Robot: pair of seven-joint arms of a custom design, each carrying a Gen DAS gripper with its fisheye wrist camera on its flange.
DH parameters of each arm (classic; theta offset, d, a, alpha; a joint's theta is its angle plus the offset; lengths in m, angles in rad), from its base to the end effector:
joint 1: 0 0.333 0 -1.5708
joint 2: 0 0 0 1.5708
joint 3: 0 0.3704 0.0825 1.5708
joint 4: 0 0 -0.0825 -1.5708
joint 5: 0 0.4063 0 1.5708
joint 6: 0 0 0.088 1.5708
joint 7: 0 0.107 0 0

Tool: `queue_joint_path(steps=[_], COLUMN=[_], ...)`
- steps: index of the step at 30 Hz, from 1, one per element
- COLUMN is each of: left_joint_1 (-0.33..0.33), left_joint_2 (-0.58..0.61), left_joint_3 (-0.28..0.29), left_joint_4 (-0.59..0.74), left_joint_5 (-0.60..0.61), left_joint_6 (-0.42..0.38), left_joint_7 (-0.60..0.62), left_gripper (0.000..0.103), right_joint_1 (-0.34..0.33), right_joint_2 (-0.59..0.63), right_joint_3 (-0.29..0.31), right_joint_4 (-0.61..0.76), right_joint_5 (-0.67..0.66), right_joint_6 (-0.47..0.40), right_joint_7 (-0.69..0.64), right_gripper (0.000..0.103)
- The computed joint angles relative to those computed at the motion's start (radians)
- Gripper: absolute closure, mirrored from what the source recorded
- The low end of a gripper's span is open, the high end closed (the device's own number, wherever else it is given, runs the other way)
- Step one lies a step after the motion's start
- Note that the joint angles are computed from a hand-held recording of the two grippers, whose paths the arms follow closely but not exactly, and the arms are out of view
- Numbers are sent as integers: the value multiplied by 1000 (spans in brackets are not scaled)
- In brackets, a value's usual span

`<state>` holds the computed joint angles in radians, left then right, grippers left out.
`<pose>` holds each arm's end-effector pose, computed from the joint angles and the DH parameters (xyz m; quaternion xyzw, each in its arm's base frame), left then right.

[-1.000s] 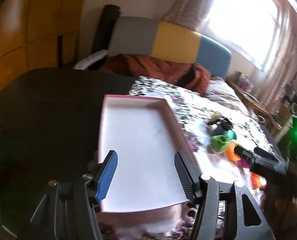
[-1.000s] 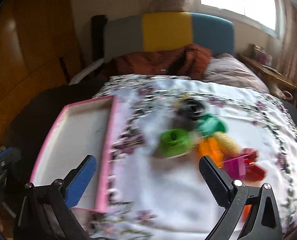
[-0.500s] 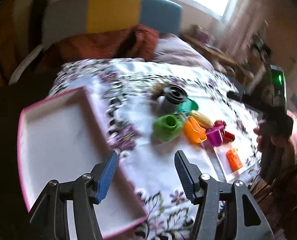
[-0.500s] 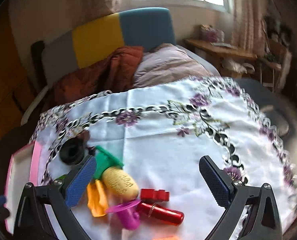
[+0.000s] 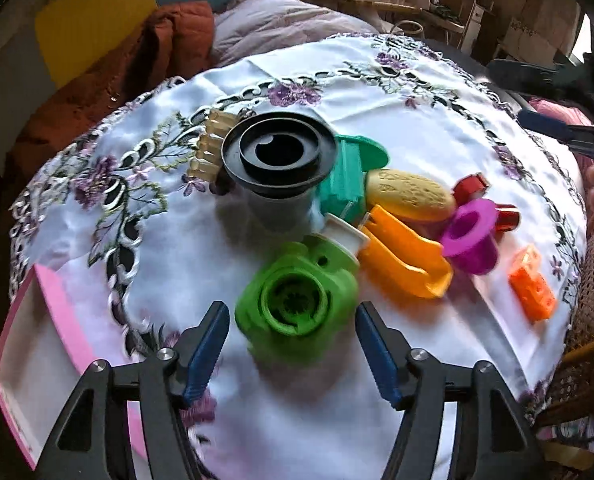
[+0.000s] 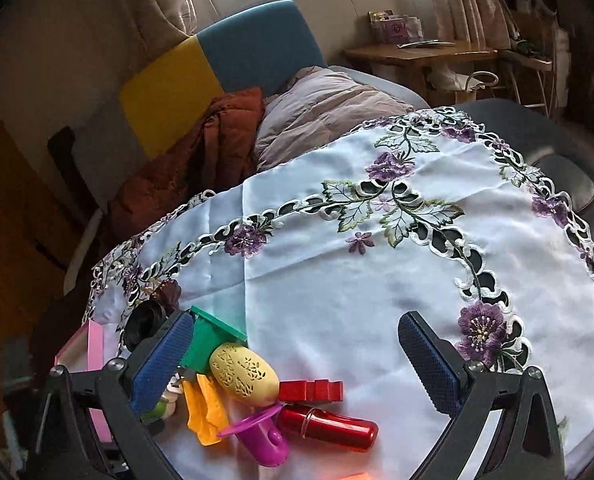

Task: Organize rigid objects
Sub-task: 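Reach the left tool to the green cylinder and grasp it, then drop the green cylinder in the tray while the right tool grasps orange cubes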

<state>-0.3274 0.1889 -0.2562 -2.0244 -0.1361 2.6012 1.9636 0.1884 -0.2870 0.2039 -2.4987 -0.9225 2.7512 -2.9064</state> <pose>0.5454 -0.3472 0.4416 -0.3407 0.9174 -0.1934 0.0707 0.4215 0.2139 0.4706 -0.4216 0.8265 -0.2136 0.3056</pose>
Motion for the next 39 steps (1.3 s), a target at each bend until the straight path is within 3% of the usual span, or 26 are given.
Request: queue_joint_path(steps=[5, 14, 21, 25, 27, 31, 33, 35, 39], left_joint_1=[11, 38, 18, 2, -2, -20, -27, -30, -27], left_joint_2=[48, -57, -200, -234, -258, -307, -326, -340, -374], left_joint_3=[-10, -43, -34, -11, 2, 31, 43, 52, 69], left_joint_4=[40, -101, -254, -285, -300, -327, -335, -342, -369], left_joint_5=[-54, -265, -460, -517, -579, -712, -761, -793, -838], left_joint_6=[-32, 93, 184, 204, 210, 207, 201, 193, 178], left_joint_7=[39, 107, 209, 220, 242, 331, 367, 387, 414], left_gripper=[37, 40, 40, 40, 40, 40, 40, 40, 40], right_joint_1=[-11, -3, 33, 101, 159, 288, 295, 283, 249], right_joint_2=[-6, -3, 23, 14, 7, 27, 41, 59, 80], right_joint_3=[-2, -14, -49, -94, -121, -180, -168, -144, -102], right_joint_4=[-7, -12, -19, -37, -33, 6, 24, 47, 60], right_joint_5=[-15, 37, 187, 369, 495, 784, 854, 887, 919], right_joint_6=[17, -10, 14, 55, 19, -138, -216, -293, -356], right_joint_7=[27, -1, -146, -333, -483, -813, -870, -883, -850], right_gripper=[0, 0, 0, 0, 0, 0, 2, 12, 15])
